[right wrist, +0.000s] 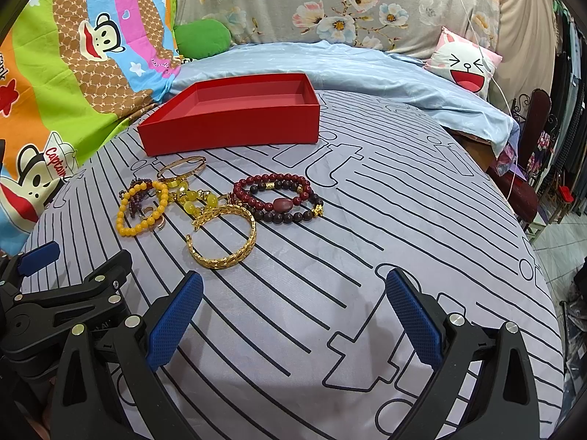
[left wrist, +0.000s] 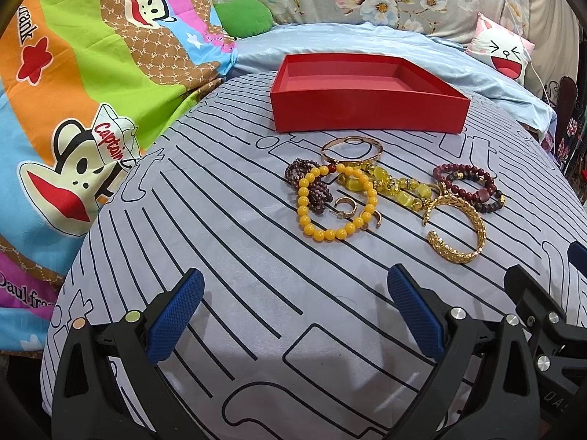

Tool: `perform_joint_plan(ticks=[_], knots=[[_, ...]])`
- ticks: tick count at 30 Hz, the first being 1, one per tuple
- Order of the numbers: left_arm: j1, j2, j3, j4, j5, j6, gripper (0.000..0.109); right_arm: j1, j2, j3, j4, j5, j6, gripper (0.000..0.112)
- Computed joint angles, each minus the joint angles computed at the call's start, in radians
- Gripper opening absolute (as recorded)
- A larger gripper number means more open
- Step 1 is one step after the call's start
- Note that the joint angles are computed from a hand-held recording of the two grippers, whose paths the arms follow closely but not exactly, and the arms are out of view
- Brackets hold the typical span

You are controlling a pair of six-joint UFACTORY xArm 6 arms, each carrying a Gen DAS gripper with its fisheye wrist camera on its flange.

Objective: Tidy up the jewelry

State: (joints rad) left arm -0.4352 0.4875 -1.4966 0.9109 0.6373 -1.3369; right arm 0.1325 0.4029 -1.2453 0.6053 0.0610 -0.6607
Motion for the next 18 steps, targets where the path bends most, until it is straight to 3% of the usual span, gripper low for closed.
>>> perform_joint_plan(ticks=[18], knots=[[0.001,0.001,-0.006,0.002,0.005,0.003,0.095,0.000,-0.001,0.000,0.008,0.001,-0.007,0.096]])
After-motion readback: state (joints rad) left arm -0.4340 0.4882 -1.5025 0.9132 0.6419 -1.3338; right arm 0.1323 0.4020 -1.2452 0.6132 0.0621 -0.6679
